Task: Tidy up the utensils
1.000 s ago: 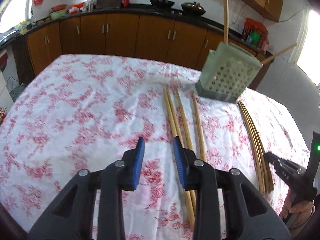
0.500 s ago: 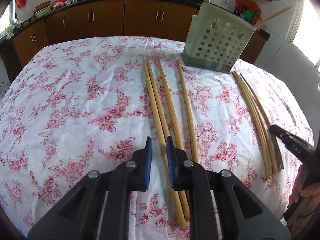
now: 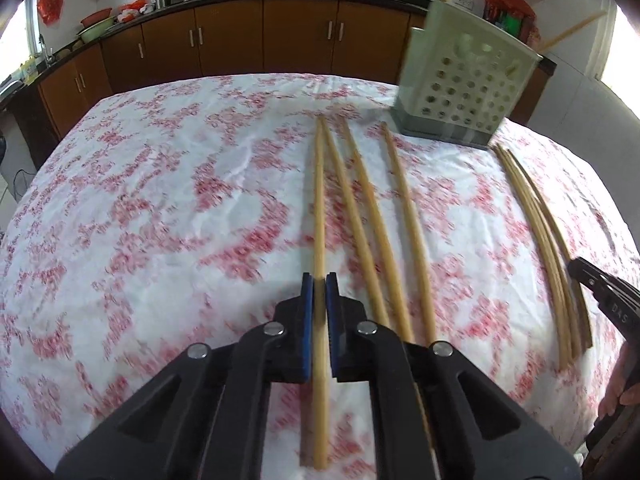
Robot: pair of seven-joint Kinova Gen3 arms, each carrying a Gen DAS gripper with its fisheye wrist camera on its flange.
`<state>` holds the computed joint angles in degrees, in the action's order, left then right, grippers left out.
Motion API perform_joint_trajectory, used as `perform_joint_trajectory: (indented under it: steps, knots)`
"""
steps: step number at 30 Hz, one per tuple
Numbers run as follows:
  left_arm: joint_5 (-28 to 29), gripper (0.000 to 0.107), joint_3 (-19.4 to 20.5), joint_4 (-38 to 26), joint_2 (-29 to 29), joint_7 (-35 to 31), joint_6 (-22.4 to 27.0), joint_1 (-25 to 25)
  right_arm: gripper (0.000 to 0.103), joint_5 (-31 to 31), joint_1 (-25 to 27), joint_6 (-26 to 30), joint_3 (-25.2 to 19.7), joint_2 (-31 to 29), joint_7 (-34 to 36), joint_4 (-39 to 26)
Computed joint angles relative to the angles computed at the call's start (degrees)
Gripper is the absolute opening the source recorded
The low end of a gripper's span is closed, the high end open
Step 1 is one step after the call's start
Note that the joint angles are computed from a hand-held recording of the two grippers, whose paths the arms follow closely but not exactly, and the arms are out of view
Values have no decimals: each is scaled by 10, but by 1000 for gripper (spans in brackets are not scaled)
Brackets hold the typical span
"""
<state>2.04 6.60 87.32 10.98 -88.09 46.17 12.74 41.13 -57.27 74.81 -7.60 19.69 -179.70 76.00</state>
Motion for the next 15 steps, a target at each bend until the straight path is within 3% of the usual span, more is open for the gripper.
perform_joint_trajectory:
  steps: [6, 15]
  knots:
    - [1, 9, -8, -34, 32, -4, -4, -15, 8, 5, 12, 12, 11, 9, 3, -10]
    - [28, 9, -4, -13, 26, -31, -37, -30, 8, 5, 17, 5, 14, 8, 4, -8]
